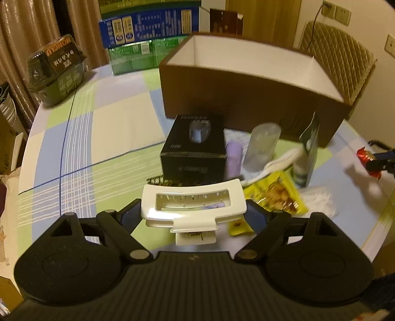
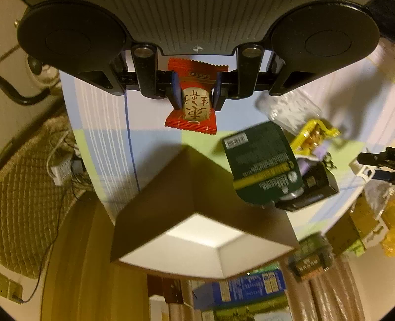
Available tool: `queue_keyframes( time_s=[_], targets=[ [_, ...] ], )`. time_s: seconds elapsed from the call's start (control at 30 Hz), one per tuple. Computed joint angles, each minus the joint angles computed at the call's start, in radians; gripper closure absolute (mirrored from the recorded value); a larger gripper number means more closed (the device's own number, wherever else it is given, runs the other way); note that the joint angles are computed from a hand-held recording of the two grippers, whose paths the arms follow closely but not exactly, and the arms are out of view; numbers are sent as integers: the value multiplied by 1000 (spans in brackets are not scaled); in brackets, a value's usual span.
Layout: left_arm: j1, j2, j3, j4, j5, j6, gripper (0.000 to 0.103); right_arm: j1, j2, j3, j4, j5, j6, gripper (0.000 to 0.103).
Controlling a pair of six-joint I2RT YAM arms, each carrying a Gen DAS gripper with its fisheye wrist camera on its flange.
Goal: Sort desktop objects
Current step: 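Lift the white clip with left tool while right tool carries red candy over the box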
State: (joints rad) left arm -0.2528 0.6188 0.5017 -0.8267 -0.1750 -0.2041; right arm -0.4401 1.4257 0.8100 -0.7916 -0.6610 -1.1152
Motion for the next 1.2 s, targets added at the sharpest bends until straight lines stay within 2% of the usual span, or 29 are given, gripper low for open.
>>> queue_keyframes(
  time_s=[0.13, 0.27, 0.37, 0.47, 0.63, 0.8, 0.93, 1.07, 1.2],
  targets=[
    [-137, 23, 38, -24, -86, -123, 18, -13, 19, 55, -88, -41, -65, 79],
    [-217, 40, 83, -42, -137, -170, 18, -31, 42, 122, -193, -80, -124, 79],
    [-225, 62, 119, -31, -135, -153, 18, -44, 56, 180, -267, -115, -143, 79],
    [-191, 102, 157, 13, -106, -90, 18, -47, 74, 247, -337, -157, -147, 79],
    [-102, 225, 221, 148, -23, 33, 18, -12, 87, 338, -365, -215, -82, 79],
    [-41, 408, 320, 282, 51, 113, 18, 81, 61, 371, -241, -234, 69, 79],
    [-4, 571, 425, 372, 103, 150, 18, 191, 76, 384, -72, -209, 233, 80],
    [12, 731, 526, 419, 135, 177, 18, 307, 123, 395, 95, -133, 389, 79],
    [25, 889, 622, 434, 162, 199, 18, 399, 212, 435, 189, -41, 472, 79]
  ],
)
